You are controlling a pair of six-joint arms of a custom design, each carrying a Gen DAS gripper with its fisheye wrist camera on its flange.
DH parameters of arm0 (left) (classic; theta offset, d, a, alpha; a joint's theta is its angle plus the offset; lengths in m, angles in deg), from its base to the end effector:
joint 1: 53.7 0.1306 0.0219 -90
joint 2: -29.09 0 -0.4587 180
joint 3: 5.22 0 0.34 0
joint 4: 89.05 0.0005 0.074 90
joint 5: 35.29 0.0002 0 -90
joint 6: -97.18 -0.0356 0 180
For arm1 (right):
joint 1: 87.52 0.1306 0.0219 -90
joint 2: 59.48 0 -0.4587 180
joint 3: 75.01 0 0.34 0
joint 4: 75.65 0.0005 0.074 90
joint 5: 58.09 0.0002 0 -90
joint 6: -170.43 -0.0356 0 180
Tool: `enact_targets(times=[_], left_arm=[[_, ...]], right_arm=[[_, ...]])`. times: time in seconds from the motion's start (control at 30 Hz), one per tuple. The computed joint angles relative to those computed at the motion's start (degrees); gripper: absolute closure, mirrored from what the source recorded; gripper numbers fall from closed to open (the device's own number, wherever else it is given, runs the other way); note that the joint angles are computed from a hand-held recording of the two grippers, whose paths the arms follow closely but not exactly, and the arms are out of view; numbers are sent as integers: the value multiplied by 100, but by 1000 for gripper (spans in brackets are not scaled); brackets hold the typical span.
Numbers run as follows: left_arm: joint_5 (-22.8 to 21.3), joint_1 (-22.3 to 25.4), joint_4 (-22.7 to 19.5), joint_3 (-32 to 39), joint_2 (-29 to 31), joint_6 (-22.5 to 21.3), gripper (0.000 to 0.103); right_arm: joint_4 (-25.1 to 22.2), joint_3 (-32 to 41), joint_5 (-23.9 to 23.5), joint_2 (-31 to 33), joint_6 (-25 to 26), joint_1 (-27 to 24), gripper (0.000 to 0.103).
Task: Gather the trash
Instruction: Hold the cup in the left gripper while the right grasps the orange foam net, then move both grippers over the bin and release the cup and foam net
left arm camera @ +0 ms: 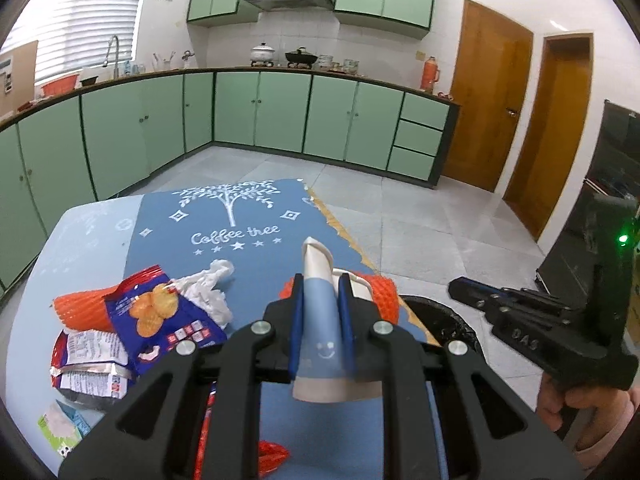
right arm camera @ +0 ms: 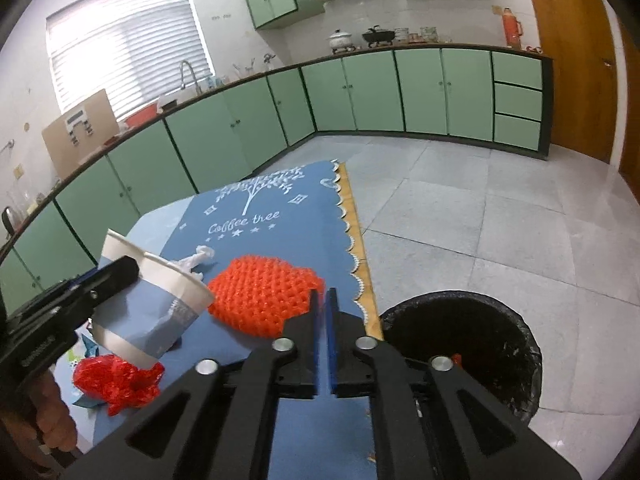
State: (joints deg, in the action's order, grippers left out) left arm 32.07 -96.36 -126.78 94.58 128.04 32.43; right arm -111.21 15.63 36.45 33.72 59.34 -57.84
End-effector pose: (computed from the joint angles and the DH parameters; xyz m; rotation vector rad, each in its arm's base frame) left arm 0.3903 -0.3417 0.5245 0.1131 2.1650 -0.2441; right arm 0.4127 0.2314 0.5057 -0.1259 2.2593 0.3908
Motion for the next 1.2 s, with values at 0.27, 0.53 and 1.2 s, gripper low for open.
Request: enact_targets(times=[0.27,0.53,1.2], left_arm=[[-238,198,-136,-265,-139,215,88],[-198,350,-60,-343,-133,184,88],[260,-149,67,607,502,-160,87]], right_arm=[[-58,417,69,578,-34,176,46],[-603,797,-134,1124,-185,125,41],[-312,-152,571,-368,-26,-406,83]])
